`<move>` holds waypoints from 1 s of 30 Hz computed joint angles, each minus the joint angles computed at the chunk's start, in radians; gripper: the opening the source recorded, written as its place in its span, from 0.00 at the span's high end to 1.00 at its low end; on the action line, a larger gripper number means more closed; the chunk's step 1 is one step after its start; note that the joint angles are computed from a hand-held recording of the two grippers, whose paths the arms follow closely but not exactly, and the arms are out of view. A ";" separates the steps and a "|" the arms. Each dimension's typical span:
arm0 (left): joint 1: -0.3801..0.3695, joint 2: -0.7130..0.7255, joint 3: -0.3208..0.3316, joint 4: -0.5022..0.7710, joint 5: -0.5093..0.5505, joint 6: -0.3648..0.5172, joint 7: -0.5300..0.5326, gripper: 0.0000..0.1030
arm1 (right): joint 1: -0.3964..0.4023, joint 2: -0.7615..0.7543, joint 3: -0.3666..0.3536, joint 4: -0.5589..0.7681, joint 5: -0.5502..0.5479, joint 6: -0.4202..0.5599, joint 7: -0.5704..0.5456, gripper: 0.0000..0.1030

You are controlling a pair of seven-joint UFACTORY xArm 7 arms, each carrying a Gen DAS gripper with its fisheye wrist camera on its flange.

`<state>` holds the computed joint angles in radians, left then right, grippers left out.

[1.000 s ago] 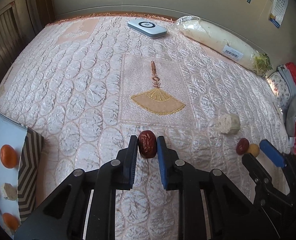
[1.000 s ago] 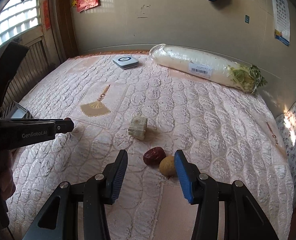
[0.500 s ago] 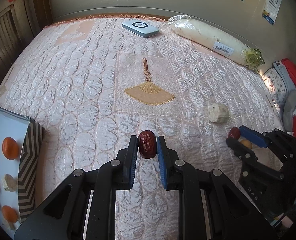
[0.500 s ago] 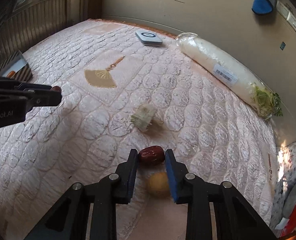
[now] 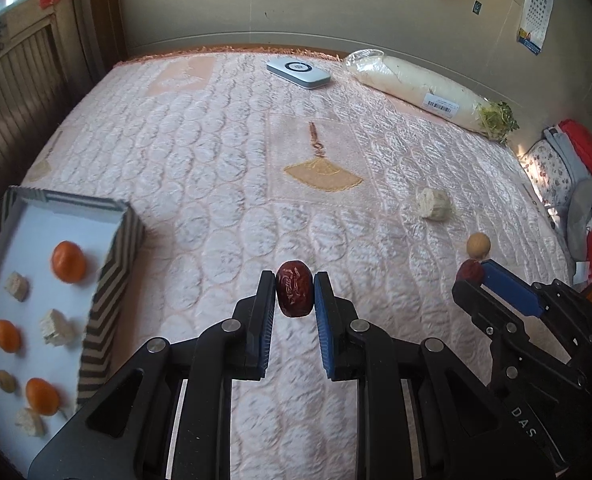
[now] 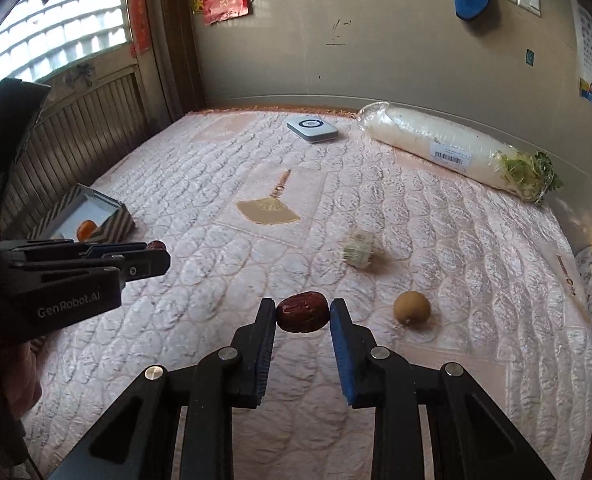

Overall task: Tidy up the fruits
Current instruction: 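Carry both red dates with both grippers over the tray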

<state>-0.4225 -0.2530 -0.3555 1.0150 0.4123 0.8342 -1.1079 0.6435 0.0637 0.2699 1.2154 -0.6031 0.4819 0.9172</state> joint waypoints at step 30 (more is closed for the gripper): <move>0.129 -0.606 -0.094 -0.369 -0.038 0.215 0.017 0.82 | 0.288 0.249 -0.039 0.343 -0.088 0.050 -0.004 0.74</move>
